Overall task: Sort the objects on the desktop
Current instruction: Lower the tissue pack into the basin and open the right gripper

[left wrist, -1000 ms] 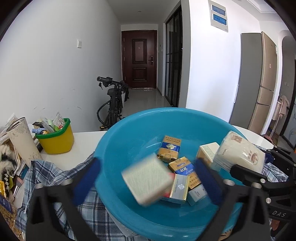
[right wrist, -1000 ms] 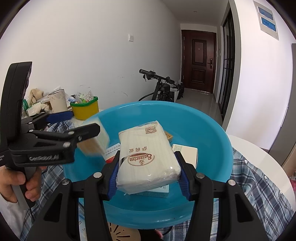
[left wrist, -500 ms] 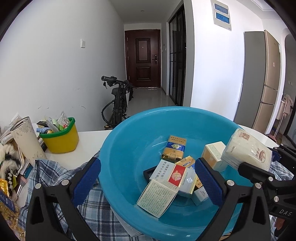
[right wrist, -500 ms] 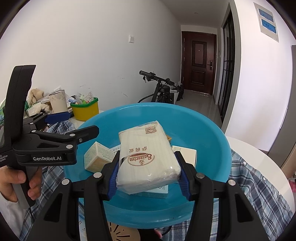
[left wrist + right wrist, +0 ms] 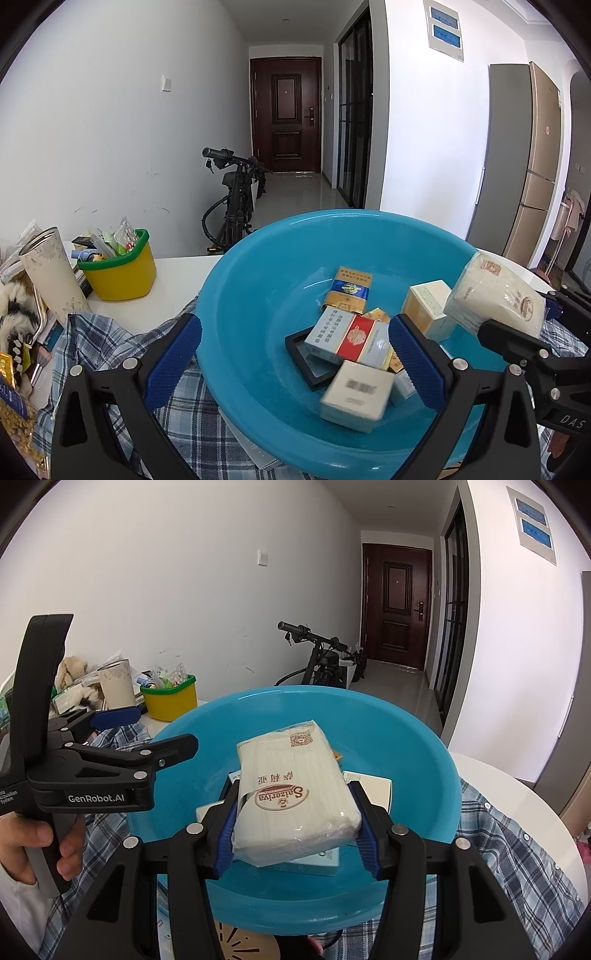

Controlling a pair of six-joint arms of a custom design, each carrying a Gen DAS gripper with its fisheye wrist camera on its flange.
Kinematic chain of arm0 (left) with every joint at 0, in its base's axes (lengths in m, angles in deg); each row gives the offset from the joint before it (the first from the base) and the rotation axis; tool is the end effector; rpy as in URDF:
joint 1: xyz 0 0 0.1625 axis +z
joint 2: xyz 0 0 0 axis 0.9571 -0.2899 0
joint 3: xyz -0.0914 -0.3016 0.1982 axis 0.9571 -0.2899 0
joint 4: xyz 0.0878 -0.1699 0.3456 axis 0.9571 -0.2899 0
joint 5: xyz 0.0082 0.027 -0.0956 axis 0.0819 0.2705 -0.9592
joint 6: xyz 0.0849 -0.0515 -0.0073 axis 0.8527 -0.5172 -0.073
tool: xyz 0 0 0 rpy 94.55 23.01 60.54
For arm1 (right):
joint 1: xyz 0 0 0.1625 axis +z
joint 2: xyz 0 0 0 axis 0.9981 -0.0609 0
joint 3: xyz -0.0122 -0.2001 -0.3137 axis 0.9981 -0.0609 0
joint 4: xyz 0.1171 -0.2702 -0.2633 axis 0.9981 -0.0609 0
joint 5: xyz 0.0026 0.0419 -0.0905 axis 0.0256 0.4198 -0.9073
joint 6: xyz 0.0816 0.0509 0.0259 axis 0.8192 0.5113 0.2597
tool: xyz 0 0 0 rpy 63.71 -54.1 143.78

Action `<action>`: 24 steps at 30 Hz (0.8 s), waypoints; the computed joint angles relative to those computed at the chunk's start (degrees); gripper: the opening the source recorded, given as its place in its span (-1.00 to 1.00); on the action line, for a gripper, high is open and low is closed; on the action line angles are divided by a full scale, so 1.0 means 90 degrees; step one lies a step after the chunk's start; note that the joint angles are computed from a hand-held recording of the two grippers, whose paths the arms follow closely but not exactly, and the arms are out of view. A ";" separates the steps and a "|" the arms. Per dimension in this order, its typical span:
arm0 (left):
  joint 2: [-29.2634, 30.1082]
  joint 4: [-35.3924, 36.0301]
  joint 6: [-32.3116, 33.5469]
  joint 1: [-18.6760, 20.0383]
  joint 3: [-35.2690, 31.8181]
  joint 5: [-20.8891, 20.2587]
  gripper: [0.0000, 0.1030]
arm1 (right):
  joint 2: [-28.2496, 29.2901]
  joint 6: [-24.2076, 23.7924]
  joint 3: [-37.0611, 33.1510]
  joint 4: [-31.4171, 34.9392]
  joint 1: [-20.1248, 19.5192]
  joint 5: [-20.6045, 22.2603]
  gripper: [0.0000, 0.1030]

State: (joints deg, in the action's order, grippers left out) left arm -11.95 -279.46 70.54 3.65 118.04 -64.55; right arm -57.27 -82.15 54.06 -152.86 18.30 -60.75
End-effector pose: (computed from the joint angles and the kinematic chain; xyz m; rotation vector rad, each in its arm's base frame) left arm 0.0396 -0.6976 0.2562 0.3133 2.0459 -1.1946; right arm 0.3158 -0.7327 -0.0950 1.2639 -2.3459 0.9121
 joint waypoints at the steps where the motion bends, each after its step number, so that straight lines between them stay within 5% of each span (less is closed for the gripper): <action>1: 0.0005 -0.0002 -0.0004 0.0001 -0.0003 -0.0003 1.00 | 0.0004 0.0002 -0.0007 0.0003 -0.0001 -0.0004 0.03; 24: -0.0027 0.0017 -0.0105 -0.0007 0.0051 0.0035 1.00 | 0.0025 -0.0069 -0.0025 -0.0022 -0.0013 -0.0049 0.03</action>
State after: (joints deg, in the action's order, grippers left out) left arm -12.20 -279.31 69.60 3.58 118.50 -64.23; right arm -57.05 -82.76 53.83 -153.05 18.18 -61.19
